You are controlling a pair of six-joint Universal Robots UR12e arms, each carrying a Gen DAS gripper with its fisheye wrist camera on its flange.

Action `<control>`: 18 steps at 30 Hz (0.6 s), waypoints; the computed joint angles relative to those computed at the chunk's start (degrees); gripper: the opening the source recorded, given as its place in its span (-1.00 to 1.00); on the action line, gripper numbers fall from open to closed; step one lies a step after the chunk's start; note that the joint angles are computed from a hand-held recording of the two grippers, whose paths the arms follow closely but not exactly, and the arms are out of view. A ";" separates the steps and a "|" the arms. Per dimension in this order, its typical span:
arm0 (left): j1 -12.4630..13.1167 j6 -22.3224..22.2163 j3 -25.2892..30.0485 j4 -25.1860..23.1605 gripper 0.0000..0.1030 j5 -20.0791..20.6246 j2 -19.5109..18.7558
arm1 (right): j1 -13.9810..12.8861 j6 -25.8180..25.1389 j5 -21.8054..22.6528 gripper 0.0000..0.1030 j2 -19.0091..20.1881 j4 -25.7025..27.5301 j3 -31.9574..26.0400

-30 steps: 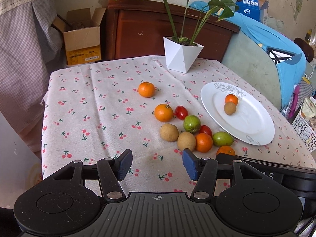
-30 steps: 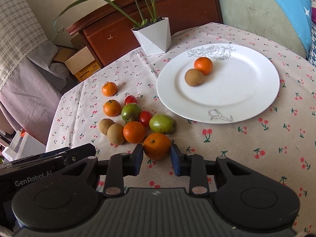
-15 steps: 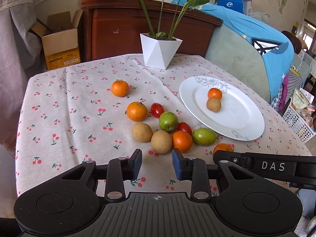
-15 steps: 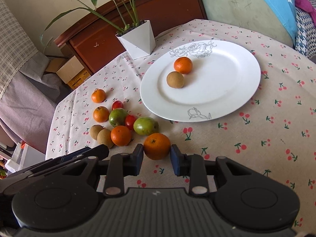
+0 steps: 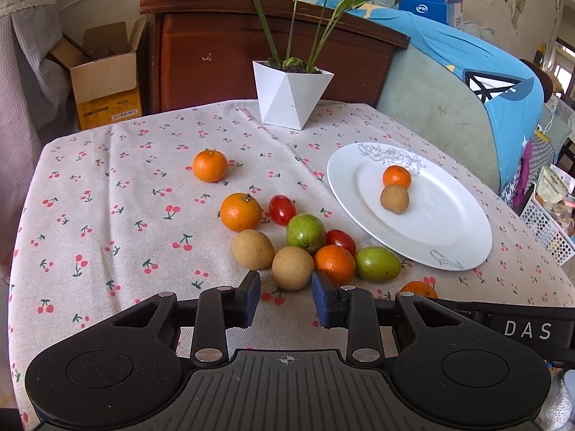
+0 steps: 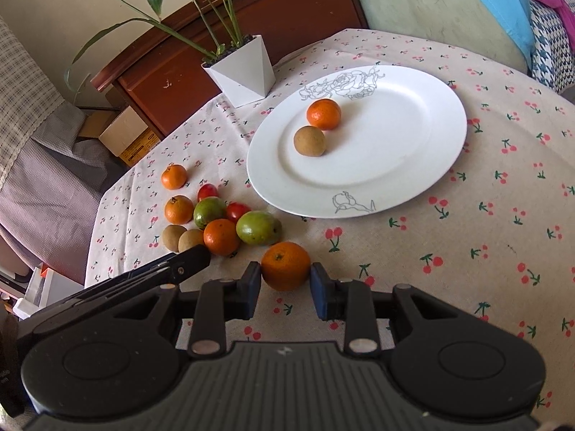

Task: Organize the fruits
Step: 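Grasp a second brown kiwi with the left gripper while the right holds the mandarin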

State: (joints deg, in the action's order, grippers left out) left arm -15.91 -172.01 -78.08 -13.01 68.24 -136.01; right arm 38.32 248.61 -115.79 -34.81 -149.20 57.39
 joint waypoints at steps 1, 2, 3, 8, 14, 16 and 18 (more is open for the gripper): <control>-0.03 -0.14 0.06 0.13 -0.42 0.02 -0.06 | -0.01 -0.05 0.02 -0.42 0.01 -0.04 0.02; -0.07 -0.26 0.09 0.32 -0.42 0.02 -0.12 | -0.01 -0.05 0.02 -0.42 0.01 -0.04 0.02; -0.09 -0.19 0.12 0.45 -0.42 0.00 -0.18 | -0.01 -0.03 0.02 -0.42 0.01 -0.01 -0.01; -0.25 -0.20 0.33 1.08 -0.42 0.07 -0.46 | -0.01 0.10 -0.01 -0.42 0.05 -0.02 -0.06; -0.33 0.02 0.19 2.27 -0.55 -0.36 -0.66 | 0.01 -0.07 -0.11 -0.42 0.08 -0.11 -0.06; -0.43 0.53 -0.05 2.65 -0.56 0.01 -0.55 | 0.00 -0.02 -0.08 -0.42 0.09 -0.13 -0.09; -0.40 0.68 -0.27 2.66 -0.56 0.12 -0.43 | 0.00 -0.06 -0.08 -0.42 0.12 -0.10 -0.16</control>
State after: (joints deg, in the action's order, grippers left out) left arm -16.31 -171.33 -78.35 -10.35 68.36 -136.44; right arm 38.32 248.56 -115.87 -34.69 -149.30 57.23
